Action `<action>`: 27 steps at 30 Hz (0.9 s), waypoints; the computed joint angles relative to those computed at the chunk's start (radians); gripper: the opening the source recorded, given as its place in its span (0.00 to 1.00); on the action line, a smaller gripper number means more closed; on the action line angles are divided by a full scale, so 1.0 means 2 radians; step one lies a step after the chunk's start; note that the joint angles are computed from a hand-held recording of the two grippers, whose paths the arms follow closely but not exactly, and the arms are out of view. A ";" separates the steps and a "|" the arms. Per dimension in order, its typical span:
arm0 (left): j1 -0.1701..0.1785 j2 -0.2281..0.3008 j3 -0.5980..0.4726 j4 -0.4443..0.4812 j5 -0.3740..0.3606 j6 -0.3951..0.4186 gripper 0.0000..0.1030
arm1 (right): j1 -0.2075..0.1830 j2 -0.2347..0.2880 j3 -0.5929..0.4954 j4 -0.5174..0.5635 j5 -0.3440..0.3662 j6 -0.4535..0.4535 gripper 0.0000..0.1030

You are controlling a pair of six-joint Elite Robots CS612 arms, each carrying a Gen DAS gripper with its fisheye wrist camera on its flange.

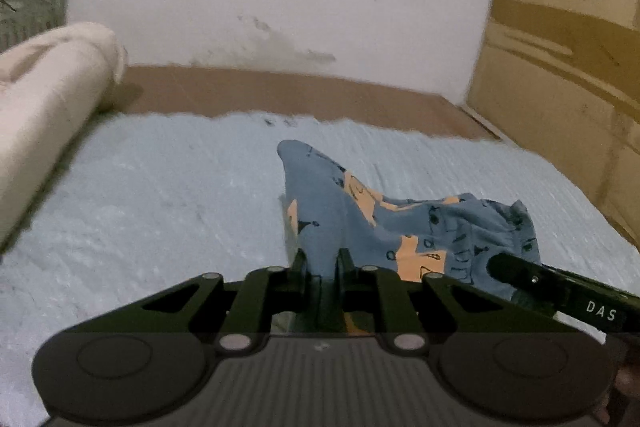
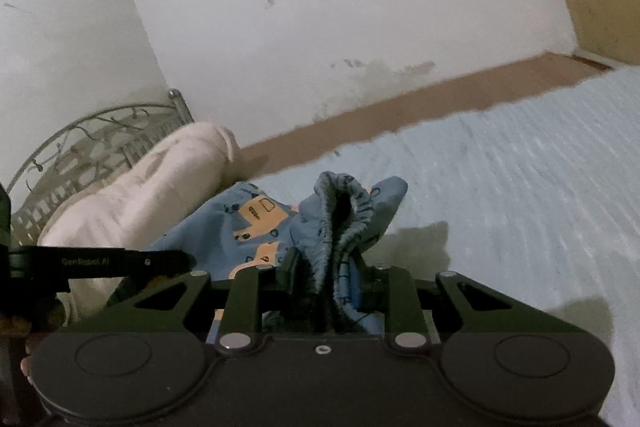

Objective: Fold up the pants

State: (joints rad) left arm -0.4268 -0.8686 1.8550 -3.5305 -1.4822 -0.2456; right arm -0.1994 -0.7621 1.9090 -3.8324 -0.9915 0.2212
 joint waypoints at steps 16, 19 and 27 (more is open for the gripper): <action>0.006 0.060 -0.071 0.051 0.034 -0.010 0.15 | 0.029 0.055 -0.081 0.072 -0.047 0.001 0.25; 0.006 0.063 -0.071 0.054 0.036 -0.006 0.15 | 0.027 0.059 -0.081 0.071 -0.045 0.019 0.25; 0.006 0.056 -0.065 0.070 0.039 -0.011 0.19 | 0.031 0.054 -0.078 0.078 -0.059 0.018 0.30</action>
